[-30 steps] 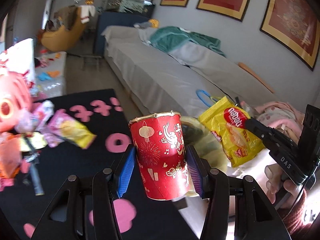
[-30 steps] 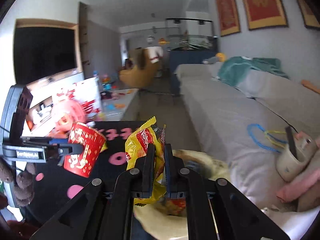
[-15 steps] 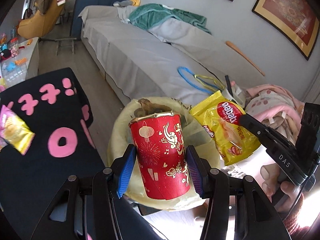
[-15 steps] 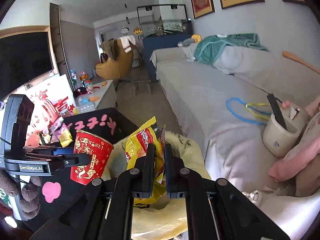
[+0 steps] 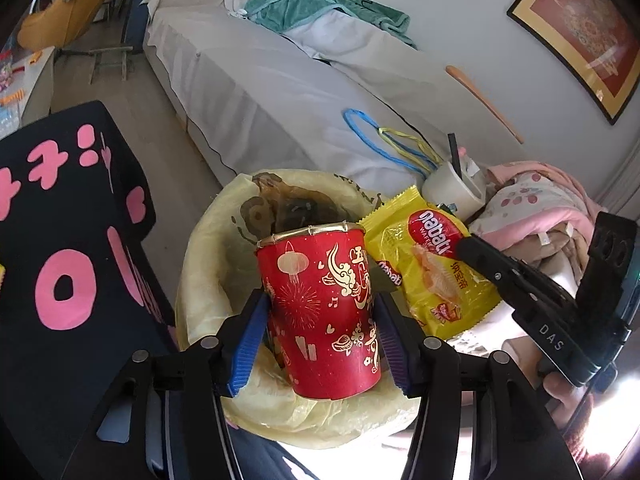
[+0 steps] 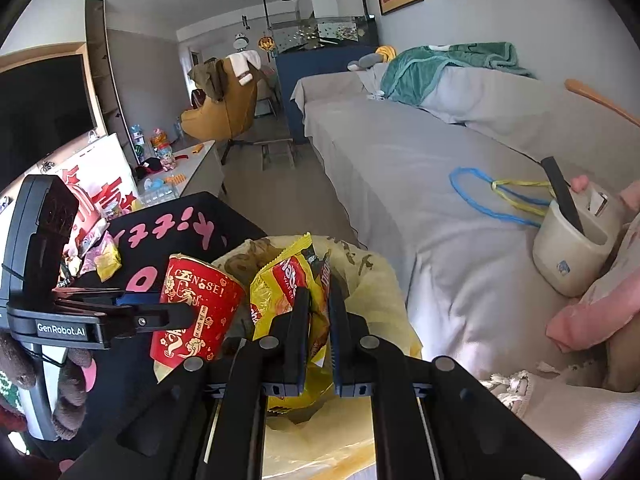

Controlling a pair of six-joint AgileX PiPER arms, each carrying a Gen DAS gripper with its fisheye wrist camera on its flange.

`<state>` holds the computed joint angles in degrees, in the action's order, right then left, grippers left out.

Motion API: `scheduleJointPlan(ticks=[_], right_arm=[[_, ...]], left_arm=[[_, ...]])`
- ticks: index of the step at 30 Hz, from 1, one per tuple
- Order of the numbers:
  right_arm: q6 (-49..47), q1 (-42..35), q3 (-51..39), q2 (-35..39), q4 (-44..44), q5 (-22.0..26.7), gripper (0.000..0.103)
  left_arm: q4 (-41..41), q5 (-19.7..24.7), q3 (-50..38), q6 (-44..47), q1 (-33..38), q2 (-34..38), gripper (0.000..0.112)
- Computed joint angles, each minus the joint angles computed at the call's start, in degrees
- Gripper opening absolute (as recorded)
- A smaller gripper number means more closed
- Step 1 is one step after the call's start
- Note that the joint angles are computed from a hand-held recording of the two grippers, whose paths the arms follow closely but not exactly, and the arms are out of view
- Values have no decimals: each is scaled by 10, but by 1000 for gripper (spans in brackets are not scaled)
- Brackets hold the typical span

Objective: Collect trash
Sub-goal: 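Carry the red cup and yellow bag over the yellow-lined trash bin with both tools, then open both tools to drop the cup and bag into the bin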

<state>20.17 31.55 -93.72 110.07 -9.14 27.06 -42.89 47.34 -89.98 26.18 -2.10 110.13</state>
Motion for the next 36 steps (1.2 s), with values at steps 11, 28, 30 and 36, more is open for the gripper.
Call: scheduleJointPlan(ticks=[11,28,30,36], right_arm=[[8,0,-13,16,1,8,9],[64,26,-36,30,-51,39,43],[76,33,-39,31,-60,43,43],[132,70,-51,23,-101,68,43]], left_arm=[[-71,8,19,45,33,-12,56],[2,-46,95,8,54,-96,58],[16,-51,117,5,67,-115,58],[12,-64,205,39,135,-194,58]])
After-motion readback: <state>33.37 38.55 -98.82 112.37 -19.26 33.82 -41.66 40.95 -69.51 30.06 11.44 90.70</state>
